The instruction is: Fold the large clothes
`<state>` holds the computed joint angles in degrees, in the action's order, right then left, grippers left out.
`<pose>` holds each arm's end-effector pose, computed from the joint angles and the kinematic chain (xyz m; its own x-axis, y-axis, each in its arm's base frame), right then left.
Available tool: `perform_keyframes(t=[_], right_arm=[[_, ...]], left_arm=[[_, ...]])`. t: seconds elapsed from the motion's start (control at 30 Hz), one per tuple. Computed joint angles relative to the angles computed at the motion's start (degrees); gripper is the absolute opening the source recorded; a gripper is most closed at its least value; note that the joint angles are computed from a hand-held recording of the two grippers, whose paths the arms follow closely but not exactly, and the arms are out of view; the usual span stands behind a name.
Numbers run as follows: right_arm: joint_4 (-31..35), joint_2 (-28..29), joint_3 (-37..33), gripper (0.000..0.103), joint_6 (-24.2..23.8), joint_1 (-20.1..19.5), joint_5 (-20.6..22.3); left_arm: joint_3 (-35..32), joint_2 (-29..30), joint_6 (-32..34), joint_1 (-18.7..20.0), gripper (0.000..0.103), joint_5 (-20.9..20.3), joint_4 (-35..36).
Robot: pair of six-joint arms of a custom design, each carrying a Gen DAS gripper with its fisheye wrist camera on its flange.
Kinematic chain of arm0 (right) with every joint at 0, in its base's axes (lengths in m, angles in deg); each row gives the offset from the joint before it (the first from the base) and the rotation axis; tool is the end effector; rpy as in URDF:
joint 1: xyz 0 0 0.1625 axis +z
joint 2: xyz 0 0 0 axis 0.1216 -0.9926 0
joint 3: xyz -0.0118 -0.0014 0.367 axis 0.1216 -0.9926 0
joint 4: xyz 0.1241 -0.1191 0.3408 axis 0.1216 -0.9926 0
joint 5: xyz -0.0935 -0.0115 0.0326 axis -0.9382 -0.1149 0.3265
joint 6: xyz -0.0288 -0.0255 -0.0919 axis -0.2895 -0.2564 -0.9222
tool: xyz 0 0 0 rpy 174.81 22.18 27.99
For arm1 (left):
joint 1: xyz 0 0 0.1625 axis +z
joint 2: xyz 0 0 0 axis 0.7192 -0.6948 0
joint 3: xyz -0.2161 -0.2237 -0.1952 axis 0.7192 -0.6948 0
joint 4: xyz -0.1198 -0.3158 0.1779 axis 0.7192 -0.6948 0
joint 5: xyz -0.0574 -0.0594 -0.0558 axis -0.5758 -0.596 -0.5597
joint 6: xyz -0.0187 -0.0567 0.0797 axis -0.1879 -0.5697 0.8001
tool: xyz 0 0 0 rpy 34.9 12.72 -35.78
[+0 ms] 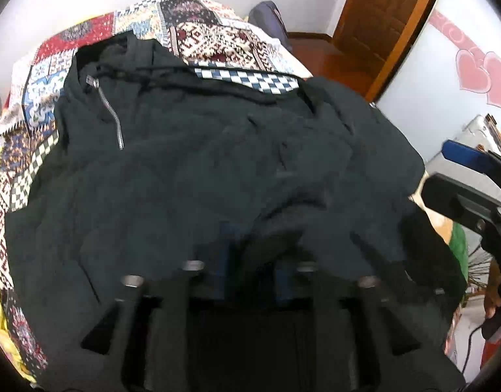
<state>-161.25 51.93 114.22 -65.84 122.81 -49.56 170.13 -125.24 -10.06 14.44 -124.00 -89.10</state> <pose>0.4401 -0.4136 0.0218 -0.7527 -0.3425 0.5623 -0.5661 0.7726 -0.2873 -0.0429 -0.4778 0.3797 -0.7910 0.1121 -0.6014 0.3476 0.8913 -0.2910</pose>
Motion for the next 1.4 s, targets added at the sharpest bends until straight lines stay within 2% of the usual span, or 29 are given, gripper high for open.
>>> perform_keyframes(t=[0.03,0.17,0.3,0.47,0.6,0.67,0.73,0.9,1.03,1.17,1.27,1.4], right_arm=[[0.15,-0.03,0.16,0.103,0.18,0.0,0.19],[1.7,0.06,-0.11,0.103,1.31,-0.3,1.25],[3.37,0.23,-0.61,0.103,2.95,-0.72,3.63],[5.08,1.33,-2.45,0.103,4.17,-1.09,5.26],[6.51,2.26,-3.99,0.103,4.89,-1.61,5.02],[6.33,2.12,-3.77,0.103,5.49,-1.85,3.97],[6.22,1.56,-3.21,0.103,6.16,-2.44,2.81],[4.89,-2.51,0.76,0.103,9.04,-4.64,-0.78],[4.19,-6.97,4.7,0.103,12.31,-7.0,-3.71],[2.68,-11.9,9.6,0.103,16.45,-10.09,-4.91],[1.65,-15.18,12.98,0.103,19.79,-13.18,-3.73],[0.49,-16.16,14.79,0.103,22.53,-16.84,0.86]], left_arm=[[-0.15,-0.69,-0.44,-0.07,0.058,-0.54,0.89],[1.66,-5.24,0.2,-1.57,0.061,-0.84,1.83],[3.04,-10.52,-0.63,-3.65,0.071,3.14,3.3],[3.09,-14.8,-1.44,-2.59,0.085,10.25,4.26],[3.08,-16.76,-2.31,1.56,0.085,14.94,4.87],[3.06,-16.62,-1.59,4.17,0.085,15.49,3.62],[3.18,-16.78,-1.51,7.09,0.085,15.24,2.99],[3.16,-14.64,0.24,14.38,0.085,11.28,-0.62],[5.26,-14.22,3.36,14.41,0.086,11.84,-5.97],[4.81,-12.59,2.83,13.01,0.087,13.11,-6.09],[4.77,-11.74,2.89,11.87,0.087,13.39,-6.44],[4.73,-11.22,3.11,10.17,0.087,11.62,-7.0]])
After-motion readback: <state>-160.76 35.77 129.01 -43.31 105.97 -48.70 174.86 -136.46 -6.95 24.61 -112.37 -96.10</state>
